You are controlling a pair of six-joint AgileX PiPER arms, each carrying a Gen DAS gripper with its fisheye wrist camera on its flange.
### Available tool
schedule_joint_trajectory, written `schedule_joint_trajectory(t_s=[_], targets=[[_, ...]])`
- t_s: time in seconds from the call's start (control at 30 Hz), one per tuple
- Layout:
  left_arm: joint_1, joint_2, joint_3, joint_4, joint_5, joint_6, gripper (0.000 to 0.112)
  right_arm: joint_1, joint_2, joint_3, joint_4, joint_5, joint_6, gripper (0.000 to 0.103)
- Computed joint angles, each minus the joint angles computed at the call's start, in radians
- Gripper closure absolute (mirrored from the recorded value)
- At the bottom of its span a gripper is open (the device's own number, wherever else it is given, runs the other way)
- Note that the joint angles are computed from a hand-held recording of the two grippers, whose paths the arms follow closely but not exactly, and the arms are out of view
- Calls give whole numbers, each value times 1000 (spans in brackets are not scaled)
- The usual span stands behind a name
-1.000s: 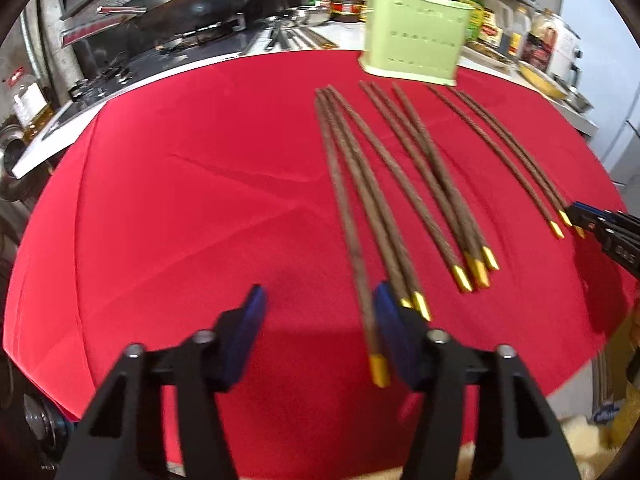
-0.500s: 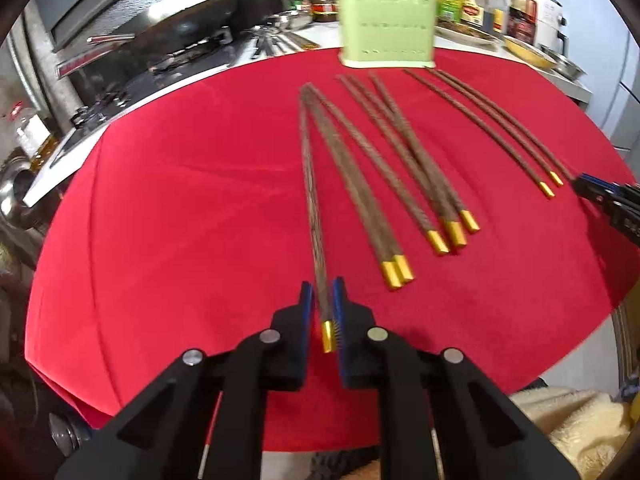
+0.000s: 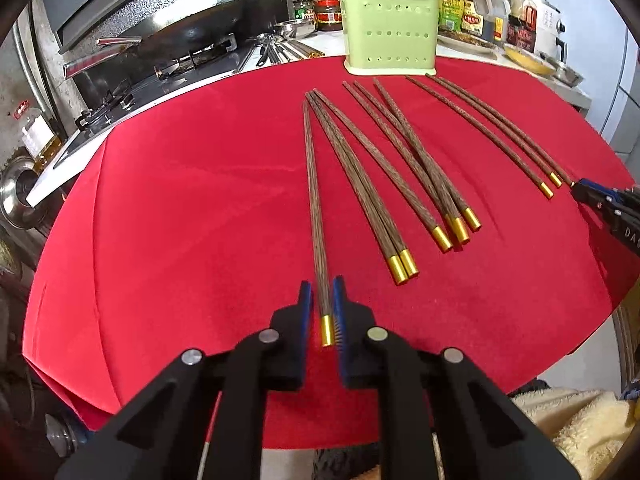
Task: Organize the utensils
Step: 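Close the left tool on a gold-tipped chopstick while the right tool grasps another, then lift the left tool's chopstick over the green holder while the right tool carries its own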
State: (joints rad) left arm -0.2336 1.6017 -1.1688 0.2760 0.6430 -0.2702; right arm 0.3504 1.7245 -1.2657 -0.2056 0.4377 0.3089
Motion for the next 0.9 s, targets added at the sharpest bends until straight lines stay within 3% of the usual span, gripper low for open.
schedule_joint_trajectory(t_s=[0.13, 0.27, 0.5, 0.73, 0.9], targets=[[64, -19, 19, -160, -55, 122, 105, 10, -18, 17, -48, -19, 71, 96], [80, -102, 34, -183, -111, 151, 105, 27, -88, 15, -127, -12, 138, 96], [126, -210, -51, -303, -190, 290, 105, 24, -146, -131, -70, 35, 55, 96], [154, -162, -261, -355, -161, 345, 105, 19, -100, -392, -63, 130, -21, 96], [172, -99, -348, -381, -137, 363, 105, -3, 16, -613, -11, 230, -100, 96]])
